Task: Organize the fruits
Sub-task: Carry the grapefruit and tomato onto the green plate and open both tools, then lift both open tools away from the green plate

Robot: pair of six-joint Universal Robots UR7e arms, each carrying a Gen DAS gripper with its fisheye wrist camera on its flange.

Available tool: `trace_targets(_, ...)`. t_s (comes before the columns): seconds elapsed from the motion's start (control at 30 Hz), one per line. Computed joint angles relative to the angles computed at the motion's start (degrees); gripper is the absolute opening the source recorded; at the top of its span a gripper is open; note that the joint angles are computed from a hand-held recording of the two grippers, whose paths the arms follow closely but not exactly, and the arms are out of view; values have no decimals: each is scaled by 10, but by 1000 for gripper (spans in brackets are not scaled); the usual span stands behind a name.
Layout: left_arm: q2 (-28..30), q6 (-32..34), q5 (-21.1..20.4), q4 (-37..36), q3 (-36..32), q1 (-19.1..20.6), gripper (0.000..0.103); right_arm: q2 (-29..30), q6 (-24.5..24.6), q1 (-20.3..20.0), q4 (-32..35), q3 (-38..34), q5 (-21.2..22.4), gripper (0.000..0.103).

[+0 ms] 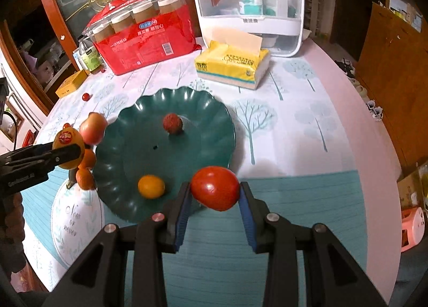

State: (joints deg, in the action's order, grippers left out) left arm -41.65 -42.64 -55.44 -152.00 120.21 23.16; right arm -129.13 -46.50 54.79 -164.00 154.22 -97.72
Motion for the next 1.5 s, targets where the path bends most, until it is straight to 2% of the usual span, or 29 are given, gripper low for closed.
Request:
trace_targets(0.2, 27, 8, -23, -3, -19, 20, 50, 56, 18, -1, -17, -8, 10, 36)
trace_targets(0.4, 54, 25, -47, -16, -33, 34, 50, 89, 62, -10, 10, -13, 19, 36)
trace_targets(0.63, 69, 23, -58, -12, -42, 37, 50, 104, 53, -8, 3, -11, 25, 36)
trace_targets(0.7, 69, 22, -56, -6, -44, 38, 52, 105, 54, -11, 4, -13, 30, 36)
trace_targets(0.77, 67, 25, -51, -21, -39, 36, 61, 102, 54, -16, 8, -13, 38, 39)
trace_targets(0.83, 64, 27, -50, -32, -36, 34, 65, 91, 50, -23, 16, -11, 52, 48)
trace_targets(0.9, 60, 26, -48, -26, -35, 32, 65, 83, 47, -25, 18, -9, 59, 50)
trace_targets(1.17, 40, 5, -47, -15, -19, 13, 72, 28, 45, -44, 63, -1, 83, 51)
trace_targets(1.5, -8, -54, -51, -19, 44, -28, 72, -99, 29, -102, 177, 14, 138, 51)
